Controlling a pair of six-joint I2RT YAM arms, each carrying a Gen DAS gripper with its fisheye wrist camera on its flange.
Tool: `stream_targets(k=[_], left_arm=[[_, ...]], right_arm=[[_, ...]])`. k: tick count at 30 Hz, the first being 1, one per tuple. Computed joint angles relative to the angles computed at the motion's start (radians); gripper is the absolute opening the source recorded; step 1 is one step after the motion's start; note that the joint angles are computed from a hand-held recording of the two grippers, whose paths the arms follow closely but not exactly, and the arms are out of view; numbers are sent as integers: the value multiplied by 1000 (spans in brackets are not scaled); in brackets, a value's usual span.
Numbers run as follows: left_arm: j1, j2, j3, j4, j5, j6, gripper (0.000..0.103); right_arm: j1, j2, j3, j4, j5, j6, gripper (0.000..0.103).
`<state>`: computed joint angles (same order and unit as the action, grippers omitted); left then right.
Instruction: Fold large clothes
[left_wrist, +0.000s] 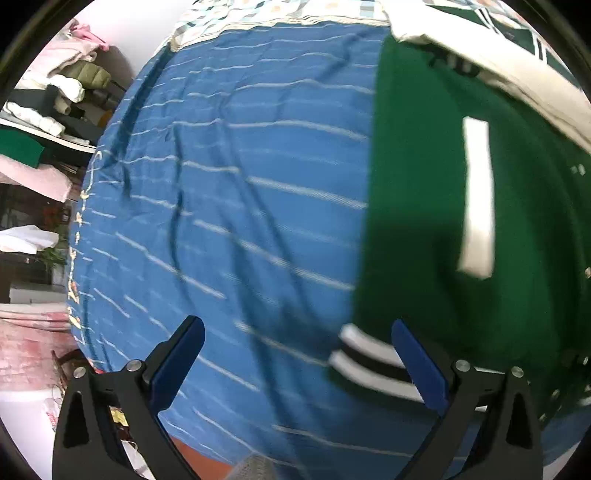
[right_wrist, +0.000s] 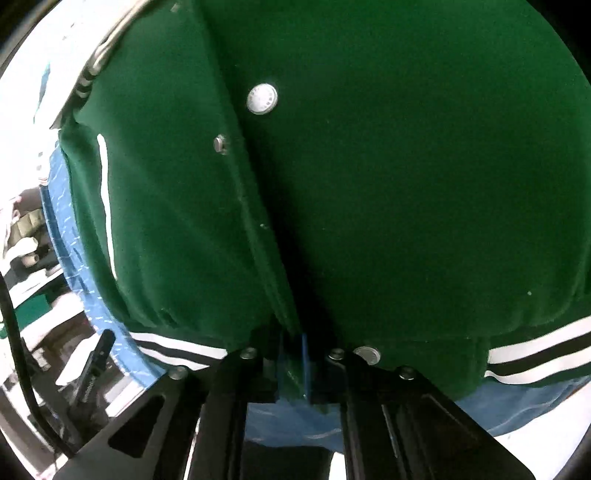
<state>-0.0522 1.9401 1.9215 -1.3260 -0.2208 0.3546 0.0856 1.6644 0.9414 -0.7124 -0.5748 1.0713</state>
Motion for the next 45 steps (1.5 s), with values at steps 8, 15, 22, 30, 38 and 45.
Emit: stream_targets(k=[8,15,22,30,38,45], left_arm=[[-282,73,176,-20,-23,-136,103],[-539,154,109,117,-197,-309,103],[-657,253,37,152,-422,-508,103],[-670,308,131,22,-475,-662,103],[-669,331,157,6,-479,-666,103],[-665,271,63,93,-460,-643,103]], right_arm=[[-150,-171,218,-391,229,-262,27],[-678,-184,314,-529,380,-834,56],[-958,179,523,-429,332,-1188,56],[-954,535,847,-468,217,-1325,34],[-1006,639,977,-593,191,-1287,19],[-1023,619,872,-651,167,-1325,0]])
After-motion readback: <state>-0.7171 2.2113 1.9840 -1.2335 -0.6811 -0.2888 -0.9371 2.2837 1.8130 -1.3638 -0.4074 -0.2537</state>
